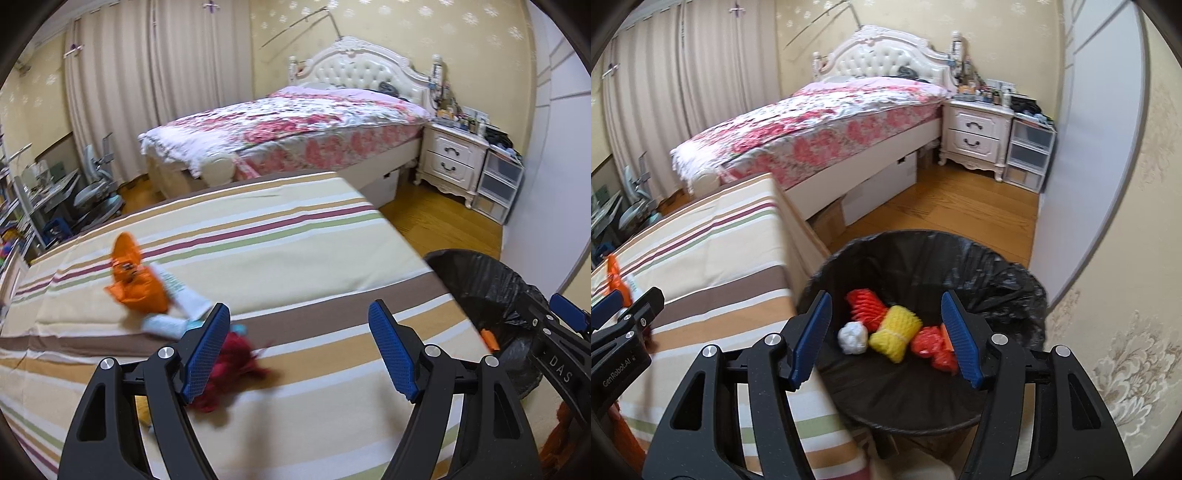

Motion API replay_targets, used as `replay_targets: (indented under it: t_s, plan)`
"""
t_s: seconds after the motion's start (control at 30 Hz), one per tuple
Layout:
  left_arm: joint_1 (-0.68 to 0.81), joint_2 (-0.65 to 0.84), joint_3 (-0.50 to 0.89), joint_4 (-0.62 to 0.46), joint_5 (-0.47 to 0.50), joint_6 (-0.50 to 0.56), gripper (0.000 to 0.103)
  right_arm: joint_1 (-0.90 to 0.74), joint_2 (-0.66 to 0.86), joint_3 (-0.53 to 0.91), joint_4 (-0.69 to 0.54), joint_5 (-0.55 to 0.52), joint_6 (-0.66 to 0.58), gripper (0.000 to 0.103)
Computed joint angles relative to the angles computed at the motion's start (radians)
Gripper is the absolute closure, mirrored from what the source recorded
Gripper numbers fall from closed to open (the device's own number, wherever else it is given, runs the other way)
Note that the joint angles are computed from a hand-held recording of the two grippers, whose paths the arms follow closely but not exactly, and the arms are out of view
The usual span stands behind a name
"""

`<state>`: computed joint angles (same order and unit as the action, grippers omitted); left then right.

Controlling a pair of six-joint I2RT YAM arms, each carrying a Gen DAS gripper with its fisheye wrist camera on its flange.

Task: Collect trash
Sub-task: 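Move both open tools back over the remaining trash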

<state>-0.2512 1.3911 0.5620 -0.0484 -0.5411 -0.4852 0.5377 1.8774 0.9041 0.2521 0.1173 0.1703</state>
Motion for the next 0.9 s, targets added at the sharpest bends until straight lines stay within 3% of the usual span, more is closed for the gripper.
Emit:
replay_targets:
  t_s: [0.23, 0.47, 0.6, 0.7, 0.9]
  plan:
    - [0.103, -0.249, -0.141, -0.099, -0.024, 0.005, 0.028, 0.151, -0.005, 0.018, -0.039, -0.017, -0.002, 0.043]
    - [0.305, -0.525, -0.276, -0.216, 0.029, 0.068, 0.028, 0.291, 0.016, 0.065, -0.087, -0.009, -0.008, 0.043]
    - [0.469, -0.661, -0.332, -0.273, 0.101, 0.142, 0.028, 0.36, 0.043, 0.107, -0.119, -0.01, -0.004, 0.043]
    - [0.648, -0.758, -0.365, -0.309, 0.207, 0.233, 0.028, 0.403, 0.059, 0.132, -0.14, -0.015, -0.003, 0.043]
    - [0.876, -0.859, -0.394, -0.354, 0.349, 0.339, 0.028, 0.473, 0.085, 0.163, -0.17, -0.012, -0.002, 0.042]
